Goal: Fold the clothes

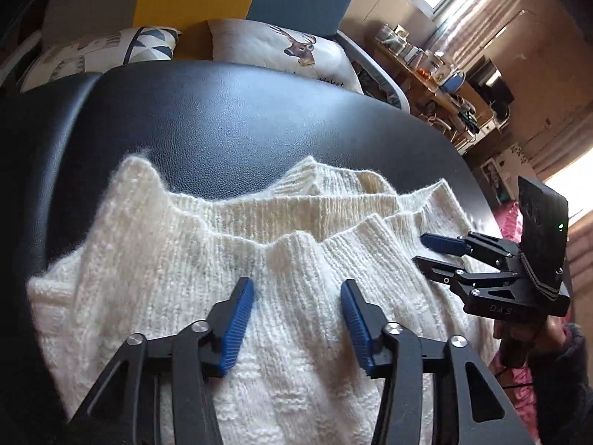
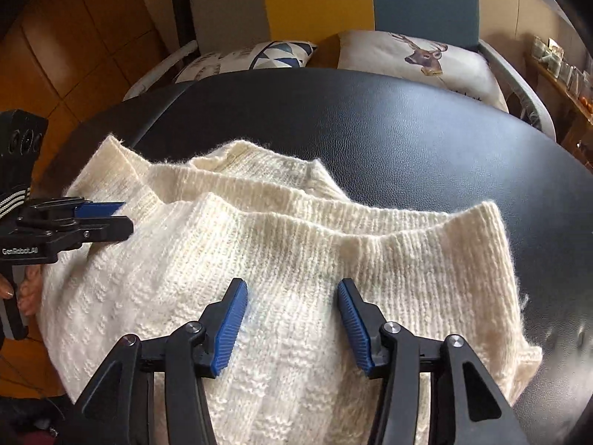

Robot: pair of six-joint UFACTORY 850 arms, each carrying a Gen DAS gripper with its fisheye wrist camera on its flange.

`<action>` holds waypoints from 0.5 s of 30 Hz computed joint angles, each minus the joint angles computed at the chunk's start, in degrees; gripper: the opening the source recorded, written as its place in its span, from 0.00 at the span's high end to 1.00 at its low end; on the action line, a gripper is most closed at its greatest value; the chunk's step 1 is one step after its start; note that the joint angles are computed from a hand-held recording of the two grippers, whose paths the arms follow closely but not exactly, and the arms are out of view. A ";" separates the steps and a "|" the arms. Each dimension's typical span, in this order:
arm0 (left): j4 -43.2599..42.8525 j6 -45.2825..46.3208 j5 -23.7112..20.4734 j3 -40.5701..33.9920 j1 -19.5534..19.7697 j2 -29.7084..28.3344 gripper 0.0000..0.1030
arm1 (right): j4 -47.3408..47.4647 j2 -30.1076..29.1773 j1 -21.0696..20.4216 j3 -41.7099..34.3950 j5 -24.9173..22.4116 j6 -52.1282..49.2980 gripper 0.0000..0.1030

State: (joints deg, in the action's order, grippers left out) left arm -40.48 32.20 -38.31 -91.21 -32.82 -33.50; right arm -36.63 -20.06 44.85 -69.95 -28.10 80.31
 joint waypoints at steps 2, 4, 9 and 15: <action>-0.87 1.20 2.37 1.78 -0.24 0.98 0.92 | -5.75 0.08 0.83 0.93 0.15 5.05 0.49; -5.14 5.12 7.48 5.74 -0.56 3.67 0.95 | -11.69 0.50 1.77 1.98 -0.31 9.72 0.58; -23.43 19.77 15.35 9.17 -1.12 6.71 0.95 | -13.53 -1.08 2.28 -1.76 -8.07 7.11 0.93; -8.01 2.41 17.01 0.38 -2.67 -1.42 0.94 | -13.59 -1.73 -0.46 -0.21 -7.51 12.73 0.92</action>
